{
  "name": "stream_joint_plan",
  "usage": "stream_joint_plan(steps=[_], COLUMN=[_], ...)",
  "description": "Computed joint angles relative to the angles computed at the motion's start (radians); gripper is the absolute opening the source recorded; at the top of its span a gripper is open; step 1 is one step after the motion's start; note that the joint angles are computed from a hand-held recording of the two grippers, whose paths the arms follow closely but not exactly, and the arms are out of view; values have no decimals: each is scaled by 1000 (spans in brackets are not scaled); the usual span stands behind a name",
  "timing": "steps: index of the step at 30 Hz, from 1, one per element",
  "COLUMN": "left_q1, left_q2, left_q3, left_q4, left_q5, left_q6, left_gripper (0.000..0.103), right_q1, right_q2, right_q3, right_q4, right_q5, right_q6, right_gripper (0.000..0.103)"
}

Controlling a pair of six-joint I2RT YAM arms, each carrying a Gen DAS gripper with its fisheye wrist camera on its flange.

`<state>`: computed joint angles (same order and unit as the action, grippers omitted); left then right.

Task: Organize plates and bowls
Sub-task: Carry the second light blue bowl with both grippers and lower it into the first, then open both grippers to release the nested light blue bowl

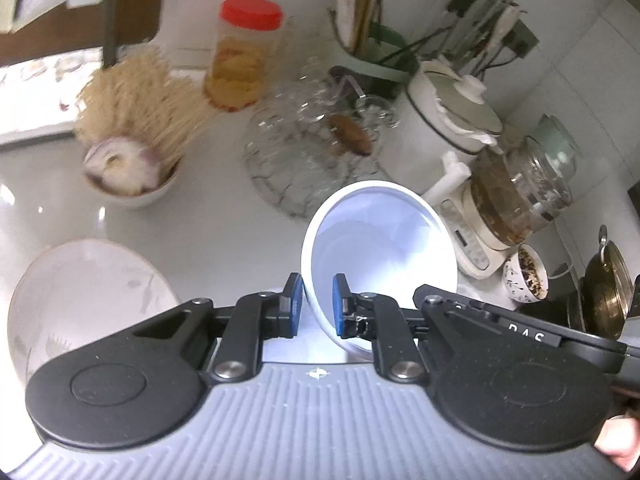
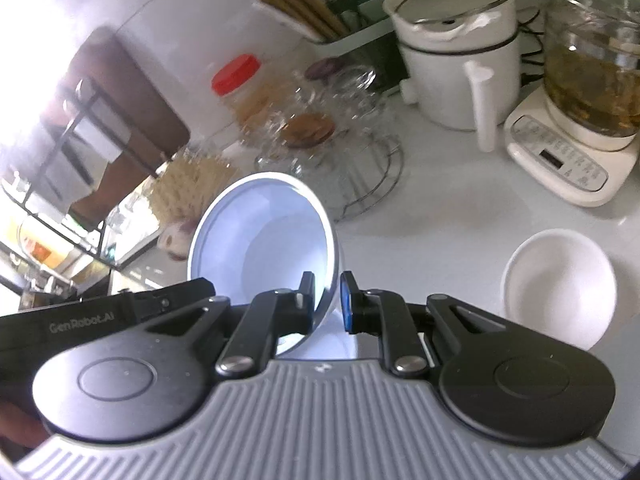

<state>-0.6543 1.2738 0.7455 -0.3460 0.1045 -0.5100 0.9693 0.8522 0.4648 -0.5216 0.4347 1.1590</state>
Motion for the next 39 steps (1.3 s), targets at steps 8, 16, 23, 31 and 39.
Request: stream_joint_plan(steps=[8,16,23,31,39], left_q1=[24,29,33,37,37], left_q2=[-10,47,101,164,165], left_q3=[-86,-147,-150,-120,-93], left_q4=[16,69,97,109,71], left_q5=[20,19,10,7,-11], left_q6=[-32,-74,-81,-64,-65], left_gripper=[17,18,18,18,44], right_q1=[16,1,-28,-70,-54], right_q2=[119,234,294,306,258], right_q3=[-3,-34,-39,-52,-58], right_q4=[49,138,191,229,209], right_q5=[-74,-171,-196,-220,-175], right_q6=[25,24,-8,-45,-38], right_gripper=[16,18,18,19,52])
